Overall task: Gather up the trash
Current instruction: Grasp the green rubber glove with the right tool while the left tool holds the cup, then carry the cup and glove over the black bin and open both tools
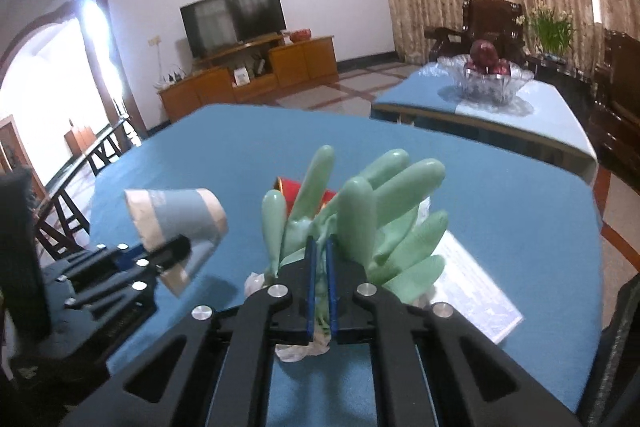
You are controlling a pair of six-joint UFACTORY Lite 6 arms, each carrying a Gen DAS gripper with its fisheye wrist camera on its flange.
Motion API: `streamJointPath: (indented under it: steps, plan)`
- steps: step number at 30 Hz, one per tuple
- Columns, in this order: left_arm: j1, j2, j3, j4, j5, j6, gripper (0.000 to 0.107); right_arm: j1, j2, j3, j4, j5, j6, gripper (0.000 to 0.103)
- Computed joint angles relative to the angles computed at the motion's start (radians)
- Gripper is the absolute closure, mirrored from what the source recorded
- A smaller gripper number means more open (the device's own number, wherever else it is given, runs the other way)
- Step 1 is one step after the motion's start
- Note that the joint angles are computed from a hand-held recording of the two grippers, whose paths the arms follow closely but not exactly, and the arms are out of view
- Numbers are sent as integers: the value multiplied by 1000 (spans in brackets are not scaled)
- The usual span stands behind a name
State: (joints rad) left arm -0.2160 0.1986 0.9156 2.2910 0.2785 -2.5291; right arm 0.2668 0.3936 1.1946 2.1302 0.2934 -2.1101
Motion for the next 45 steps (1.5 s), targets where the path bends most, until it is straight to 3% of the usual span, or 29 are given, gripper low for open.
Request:
streamJointPath:
  steps: [15,25,38,45]
  plan:
    - [-185,-131,34,-393,35,371,91,-147,-326,-190,-194,68,165,98]
    - [-362,-87,143,-574,77,524,91,-313,-503,-288,-388,105,313,98]
    - [-605,240,551,-758,88,699,91,-678,-631,-374,-587,250,412,98]
    - [-696,527,923,-1035,78,1004,91,-965,-600,-371,-643,368,379,98]
